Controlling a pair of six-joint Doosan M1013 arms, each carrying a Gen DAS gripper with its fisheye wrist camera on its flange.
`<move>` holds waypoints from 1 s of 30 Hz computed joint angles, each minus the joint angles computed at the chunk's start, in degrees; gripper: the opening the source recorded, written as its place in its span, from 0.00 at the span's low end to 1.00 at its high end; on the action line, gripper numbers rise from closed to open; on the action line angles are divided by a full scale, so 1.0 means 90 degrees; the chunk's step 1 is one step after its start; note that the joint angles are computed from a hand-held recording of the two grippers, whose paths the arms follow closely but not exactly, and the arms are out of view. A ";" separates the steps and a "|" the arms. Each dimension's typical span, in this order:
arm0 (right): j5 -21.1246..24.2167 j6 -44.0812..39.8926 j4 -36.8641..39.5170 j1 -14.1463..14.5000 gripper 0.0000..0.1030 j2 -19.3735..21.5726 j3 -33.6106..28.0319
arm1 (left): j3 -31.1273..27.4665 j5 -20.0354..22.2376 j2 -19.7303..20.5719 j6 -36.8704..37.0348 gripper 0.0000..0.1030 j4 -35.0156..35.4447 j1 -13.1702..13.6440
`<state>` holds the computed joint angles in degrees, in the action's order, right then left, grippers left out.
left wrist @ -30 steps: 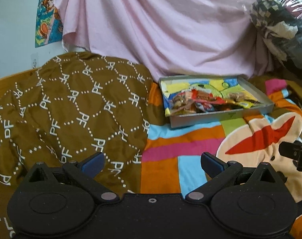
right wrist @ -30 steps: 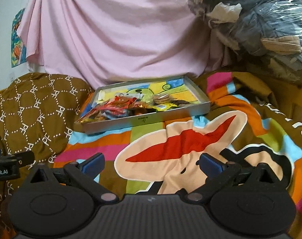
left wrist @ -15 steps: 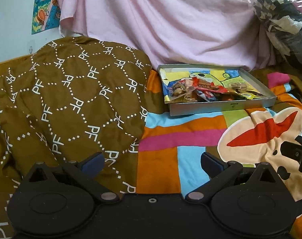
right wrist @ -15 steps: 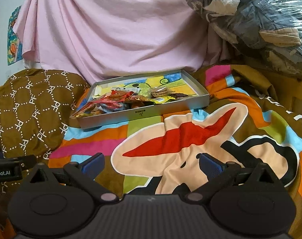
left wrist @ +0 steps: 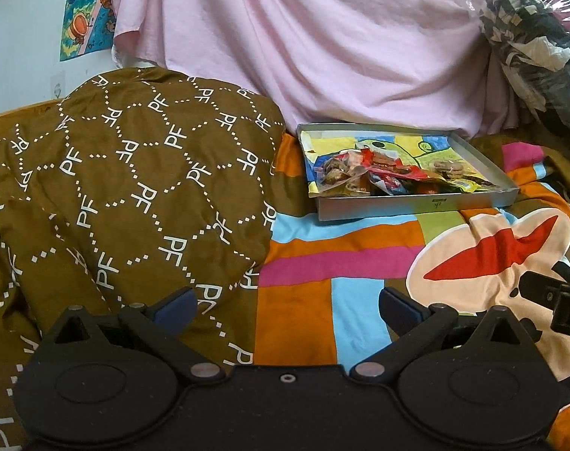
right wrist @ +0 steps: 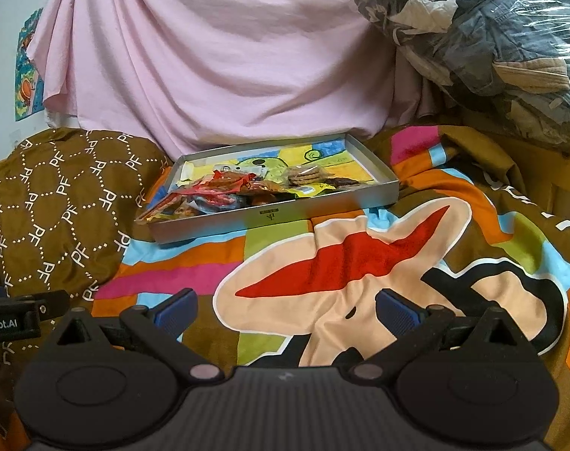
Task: Organize snacks
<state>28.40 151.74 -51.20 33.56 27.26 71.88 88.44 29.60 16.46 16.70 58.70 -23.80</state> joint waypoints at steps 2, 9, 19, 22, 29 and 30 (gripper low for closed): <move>-0.0017 0.0040 -0.0028 0.0004 1.00 0.0000 0.0007 | -0.0004 -0.0004 0.0002 0.0001 0.99 -0.0022 0.0002; -0.0003 0.0121 -0.0041 0.0020 1.00 0.0007 0.0010 | -0.0009 -0.0059 0.0008 0.0095 0.99 -0.0119 0.0009; 0.0018 0.0199 -0.0026 0.0023 1.00 0.0010 0.0024 | -0.0018 -0.0088 0.0019 0.0228 0.99 -0.0248 0.0007; 0.0020 0.0196 -0.0016 0.0027 1.00 0.0009 0.0025 | -0.0019 -0.0084 0.0019 0.0231 0.99 -0.0255 0.0005; 0.0026 0.0205 -0.0017 0.0028 1.00 0.0005 0.0029 | -0.0010 -0.0084 0.0016 0.0200 0.99 -0.0214 -0.0004; 0.0026 0.0196 -0.0007 0.0027 1.00 0.0005 0.0029 | -0.0013 -0.0093 0.0019 0.0212 0.99 -0.0215 -0.0003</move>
<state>28.63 153.50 -51.26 33.80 27.30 72.14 88.32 28.76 16.63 18.61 56.76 -23.83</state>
